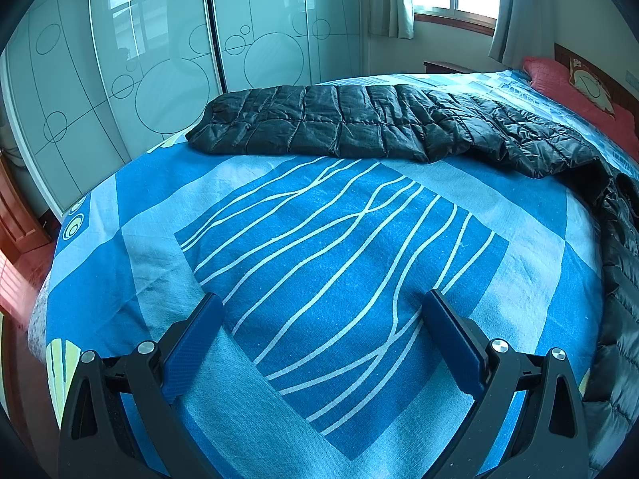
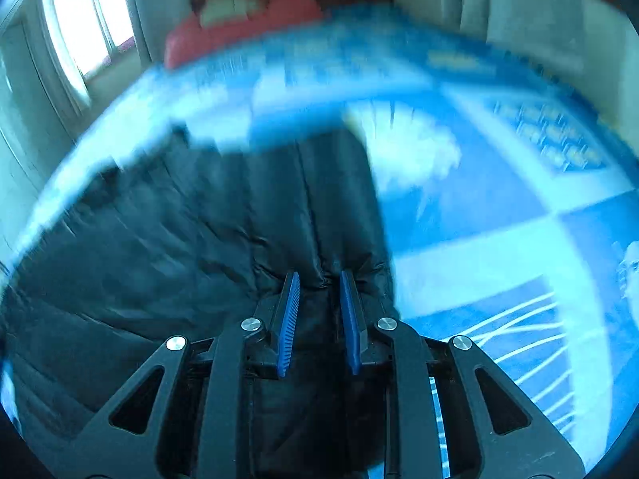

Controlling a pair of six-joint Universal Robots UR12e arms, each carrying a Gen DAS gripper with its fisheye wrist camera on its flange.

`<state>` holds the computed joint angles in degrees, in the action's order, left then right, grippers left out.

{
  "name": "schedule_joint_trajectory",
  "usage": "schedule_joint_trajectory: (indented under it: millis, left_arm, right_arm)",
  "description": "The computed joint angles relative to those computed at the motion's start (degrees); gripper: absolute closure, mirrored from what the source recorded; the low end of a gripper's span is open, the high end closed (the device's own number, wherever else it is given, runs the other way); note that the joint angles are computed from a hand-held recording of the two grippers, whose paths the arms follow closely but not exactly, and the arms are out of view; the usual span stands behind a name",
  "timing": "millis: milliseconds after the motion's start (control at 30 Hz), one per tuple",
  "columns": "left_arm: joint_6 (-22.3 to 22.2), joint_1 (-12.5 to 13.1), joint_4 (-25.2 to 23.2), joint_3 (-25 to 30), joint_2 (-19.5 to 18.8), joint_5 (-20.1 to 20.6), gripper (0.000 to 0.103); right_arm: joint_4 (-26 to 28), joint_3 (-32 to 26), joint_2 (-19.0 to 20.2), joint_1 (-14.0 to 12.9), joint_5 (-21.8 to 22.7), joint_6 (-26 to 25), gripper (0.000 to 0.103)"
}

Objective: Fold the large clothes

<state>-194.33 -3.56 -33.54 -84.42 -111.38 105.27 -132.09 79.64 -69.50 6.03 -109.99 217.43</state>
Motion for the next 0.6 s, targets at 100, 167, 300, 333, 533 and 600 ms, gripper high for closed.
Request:
schedule_joint_trajectory:
  millis: [100, 167, 300, 333, 533, 600]
  left_arm:
    - [0.02, 0.08, 0.07, 0.06, -0.05, -0.08, 0.004]
    - [0.02, 0.1, 0.15, 0.04, -0.05, -0.08, 0.004]
    - [0.07, 0.12, 0.21, 0.01, -0.05, -0.01, 0.004]
    - [0.04, 0.08, 0.18, 0.01, -0.04, 0.01, 0.004]
    - [0.05, 0.04, 0.23, -0.02, -0.03, 0.1, 0.004]
    - [0.11, 0.09, 0.3, -0.02, -0.05, 0.12, 0.004]
  right_arm:
    - [2.19, -2.15, 0.14, 0.21, -0.67, -0.06, 0.081]
    - [-1.66, -2.33, 0.07, 0.45, -2.02, -0.24, 0.069]
    - [-3.04, -6.0, 2.56, -0.01, -4.29, -1.82, 0.044]
    - [-2.33, -7.0, 3.28, -0.35, -3.63, -1.69, 0.044]
    - [4.33, -9.86, 6.43, -1.36, -1.67, -0.24, 0.042]
    - [4.26, -10.01, 6.78, -1.15, -2.62, -0.72, 0.041]
